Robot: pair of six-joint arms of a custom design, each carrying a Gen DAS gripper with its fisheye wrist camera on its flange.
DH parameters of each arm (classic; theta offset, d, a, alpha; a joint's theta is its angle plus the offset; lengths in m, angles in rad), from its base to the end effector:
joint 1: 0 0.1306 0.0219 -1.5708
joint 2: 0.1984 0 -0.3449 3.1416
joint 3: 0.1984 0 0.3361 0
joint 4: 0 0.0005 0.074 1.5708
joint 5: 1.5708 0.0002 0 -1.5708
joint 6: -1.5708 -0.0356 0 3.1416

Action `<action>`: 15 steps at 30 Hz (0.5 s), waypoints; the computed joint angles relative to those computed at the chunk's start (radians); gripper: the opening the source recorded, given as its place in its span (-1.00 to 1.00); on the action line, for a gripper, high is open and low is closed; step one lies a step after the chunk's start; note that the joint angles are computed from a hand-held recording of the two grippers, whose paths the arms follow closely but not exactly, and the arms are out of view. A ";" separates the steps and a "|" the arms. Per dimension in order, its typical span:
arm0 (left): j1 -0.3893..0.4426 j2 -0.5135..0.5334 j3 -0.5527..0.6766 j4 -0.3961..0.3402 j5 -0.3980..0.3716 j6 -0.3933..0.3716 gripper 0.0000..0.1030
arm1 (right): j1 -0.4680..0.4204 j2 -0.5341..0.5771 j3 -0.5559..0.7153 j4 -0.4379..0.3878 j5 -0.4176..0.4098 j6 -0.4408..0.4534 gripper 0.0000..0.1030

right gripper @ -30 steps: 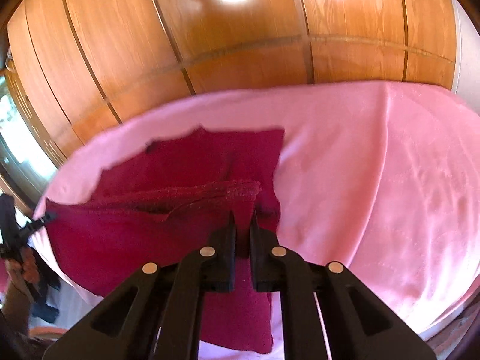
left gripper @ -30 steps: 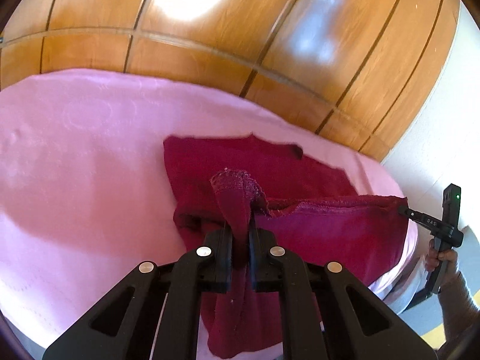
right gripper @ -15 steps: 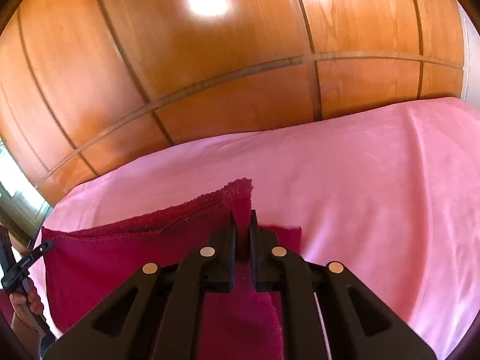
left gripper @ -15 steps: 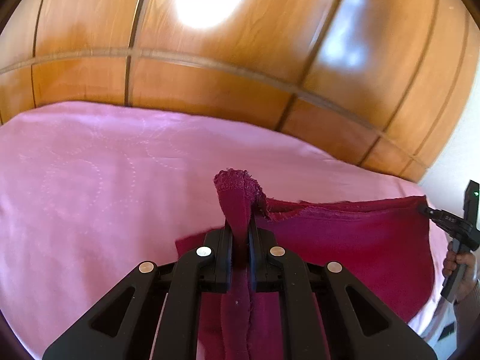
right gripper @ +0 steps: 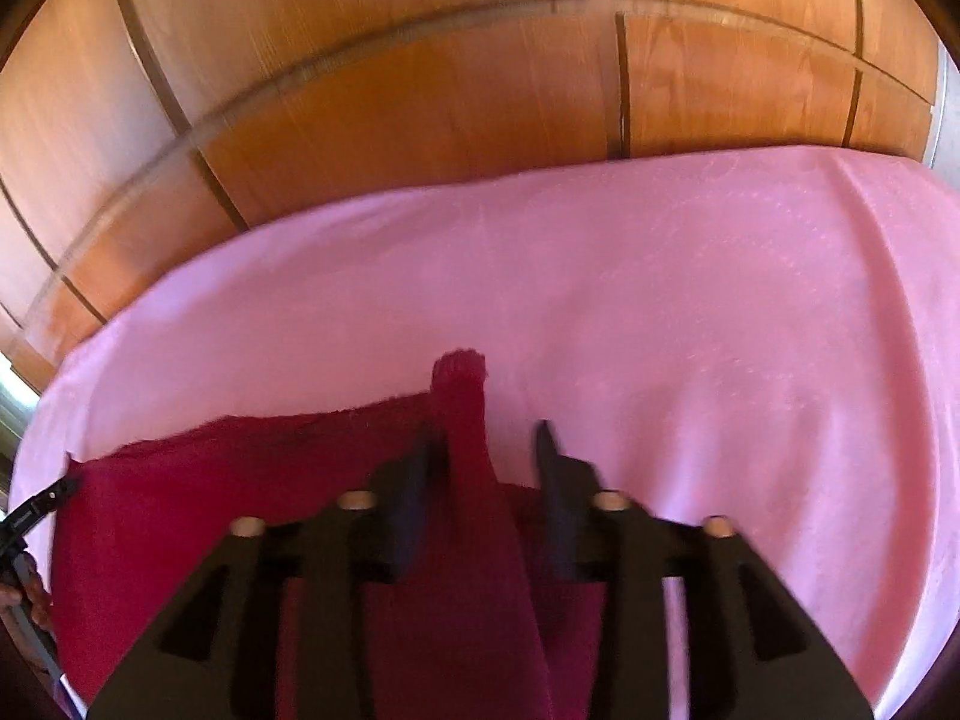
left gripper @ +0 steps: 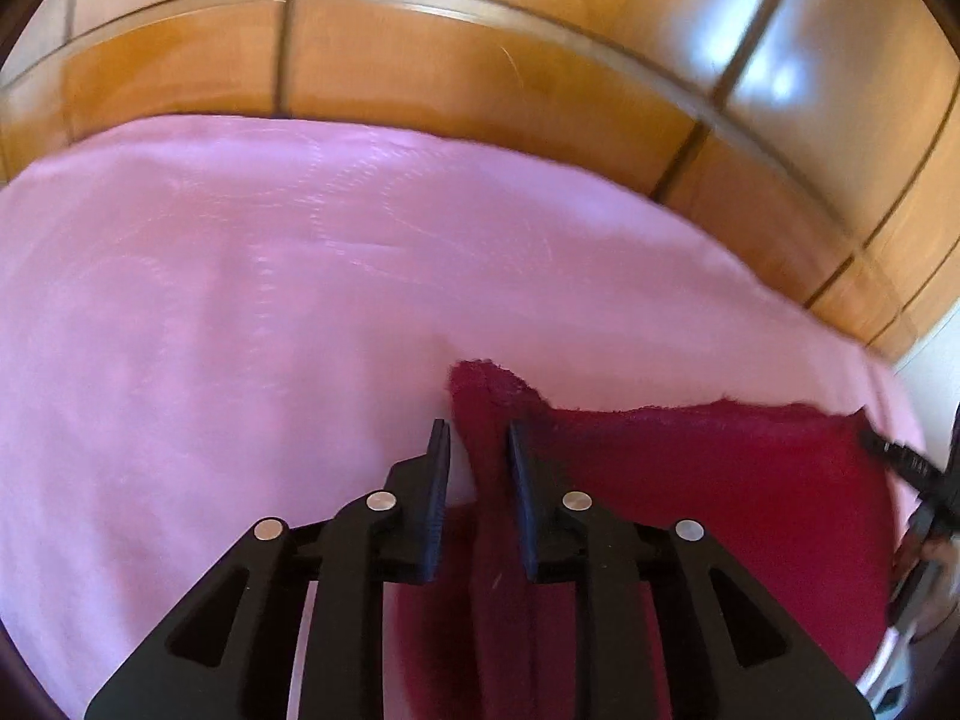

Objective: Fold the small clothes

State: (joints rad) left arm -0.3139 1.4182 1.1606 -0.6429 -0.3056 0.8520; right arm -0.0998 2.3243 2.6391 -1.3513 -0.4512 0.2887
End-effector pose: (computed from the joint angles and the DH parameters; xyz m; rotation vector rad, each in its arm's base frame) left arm 0.4118 -0.1229 0.3048 -0.7675 2.2957 -0.1527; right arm 0.6744 -0.0524 0.3434 -0.3925 2.4768 0.4314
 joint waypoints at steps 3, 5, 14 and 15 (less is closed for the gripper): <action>-0.027 -0.131 -0.110 0.026 0.011 0.024 -0.64 | -0.047 -0.151 -0.224 0.062 -0.098 0.048 0.22; -0.075 -0.231 -0.192 0.041 0.015 0.031 -0.64 | -0.087 -0.222 -0.331 0.059 -0.160 0.104 0.30; -0.463 -0.429 -0.403 0.063 -0.093 0.221 -0.01 | -0.230 -0.434 -0.707 -0.014 -0.237 0.314 0.32; -0.481 -0.413 -0.405 0.087 -0.094 0.225 -0.01 | -0.243 -0.445 -0.737 -0.015 -0.235 0.322 0.32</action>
State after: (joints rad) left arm -0.7953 1.0053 0.7558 -0.5555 -0.3999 1.0768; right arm -0.3425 1.8791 1.9020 -1.3659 -0.6859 0.6111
